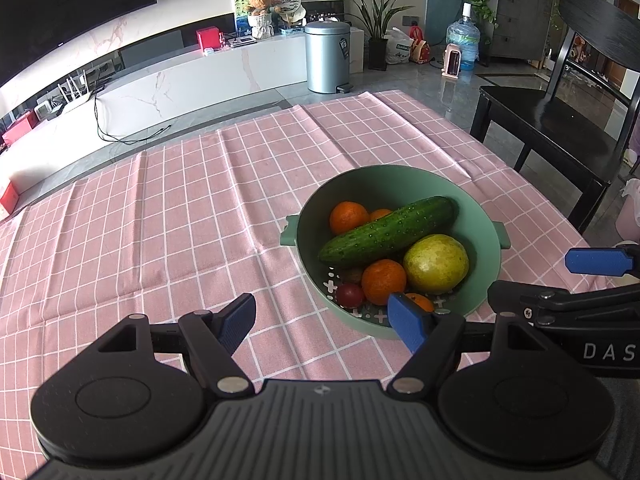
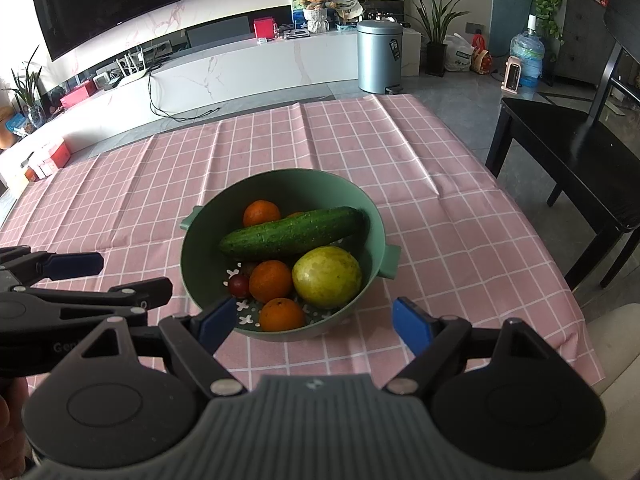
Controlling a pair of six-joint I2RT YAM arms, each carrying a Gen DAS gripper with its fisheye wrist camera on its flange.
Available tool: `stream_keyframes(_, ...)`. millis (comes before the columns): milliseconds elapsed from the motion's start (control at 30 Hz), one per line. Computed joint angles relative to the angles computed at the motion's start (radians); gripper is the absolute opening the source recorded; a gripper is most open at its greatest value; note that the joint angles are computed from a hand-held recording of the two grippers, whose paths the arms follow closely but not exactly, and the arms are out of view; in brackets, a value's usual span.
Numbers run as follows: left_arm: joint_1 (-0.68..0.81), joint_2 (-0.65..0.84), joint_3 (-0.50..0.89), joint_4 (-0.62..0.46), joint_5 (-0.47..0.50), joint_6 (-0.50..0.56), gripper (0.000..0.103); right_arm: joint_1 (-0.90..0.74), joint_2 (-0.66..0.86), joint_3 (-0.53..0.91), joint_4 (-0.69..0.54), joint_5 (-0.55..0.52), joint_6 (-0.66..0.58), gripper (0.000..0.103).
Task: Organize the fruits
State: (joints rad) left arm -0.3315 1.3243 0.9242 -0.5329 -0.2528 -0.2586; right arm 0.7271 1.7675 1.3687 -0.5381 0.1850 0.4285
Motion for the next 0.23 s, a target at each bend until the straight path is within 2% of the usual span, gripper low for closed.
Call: stream_keyframes(233, -0.001, -0.012, -0.004, 0.001, 0.002, 0.005, 0.088, 0.002, 0.0, 0.003, -0.003, 0.004, -0.001, 0.082)
